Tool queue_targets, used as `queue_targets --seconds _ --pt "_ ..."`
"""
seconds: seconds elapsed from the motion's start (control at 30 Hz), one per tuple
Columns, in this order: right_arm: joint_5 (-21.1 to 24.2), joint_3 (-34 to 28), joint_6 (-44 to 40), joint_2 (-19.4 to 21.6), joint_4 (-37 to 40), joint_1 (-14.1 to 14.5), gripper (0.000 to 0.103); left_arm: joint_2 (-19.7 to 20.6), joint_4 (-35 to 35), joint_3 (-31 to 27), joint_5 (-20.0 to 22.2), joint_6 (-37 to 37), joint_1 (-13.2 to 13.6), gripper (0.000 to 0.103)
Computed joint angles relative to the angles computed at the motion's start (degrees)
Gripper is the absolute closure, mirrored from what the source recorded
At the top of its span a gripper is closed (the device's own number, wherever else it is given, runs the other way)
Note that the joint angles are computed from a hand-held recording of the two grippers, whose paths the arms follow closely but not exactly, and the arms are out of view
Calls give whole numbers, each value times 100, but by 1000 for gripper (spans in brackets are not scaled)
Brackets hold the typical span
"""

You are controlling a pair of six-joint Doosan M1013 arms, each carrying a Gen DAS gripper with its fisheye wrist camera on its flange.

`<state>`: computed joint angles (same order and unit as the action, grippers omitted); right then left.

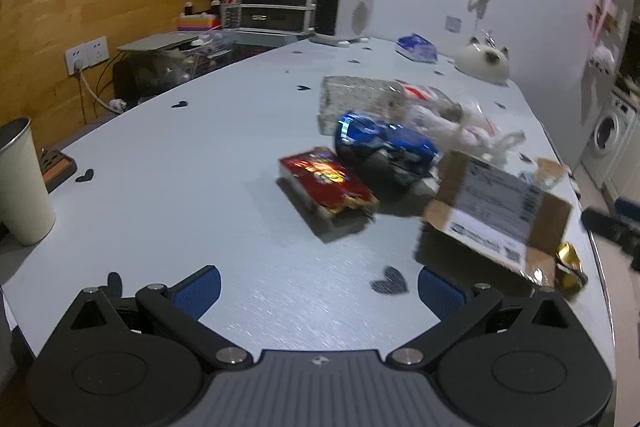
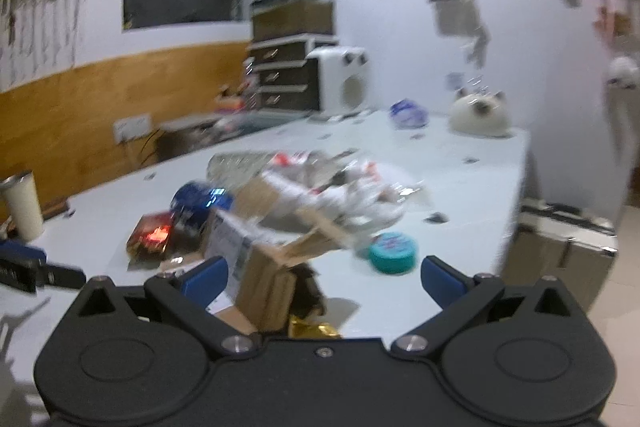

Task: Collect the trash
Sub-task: 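Move the left tool to the red snack packet while the right tool approaches the cardboard box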

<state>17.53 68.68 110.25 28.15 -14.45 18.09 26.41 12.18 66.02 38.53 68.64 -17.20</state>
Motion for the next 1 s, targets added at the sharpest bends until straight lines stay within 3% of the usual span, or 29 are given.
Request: queue_targets --seconds 0.2,0.27,0.37,0.6,0.7,0.83,0.93,1.0 --pt "130 -479 -2514 369 2484 -103 1 57 -147 -59 -171 -149 123 0" --pt "397 -681 -3150 495 3148 -138 8 54 -255 -35 -310 -89 151 0" --pt "1065 -1016 -3595 661 3808 -176 14 41 -527 23 -620 184 205 0" --pt "1511 -771 -4953 497 5245 -126 15 325 -733 -423 -480 373 262 0" --pt "1373 -752 -4135 465 4722 -42 15 567 -735 -793 -203 370 267 0" --pt "1507 -969 -2384 553 3629 38 33 929 -733 -1379 291 338 256 0" --pt "1635 -1056 -1996 610 3260 59 44 1175 -787 -1793 641 394 231 0" --pt "1701 -1082 -2048 630 3369 48 45 1349 -694 -2081 899 432 182 0"
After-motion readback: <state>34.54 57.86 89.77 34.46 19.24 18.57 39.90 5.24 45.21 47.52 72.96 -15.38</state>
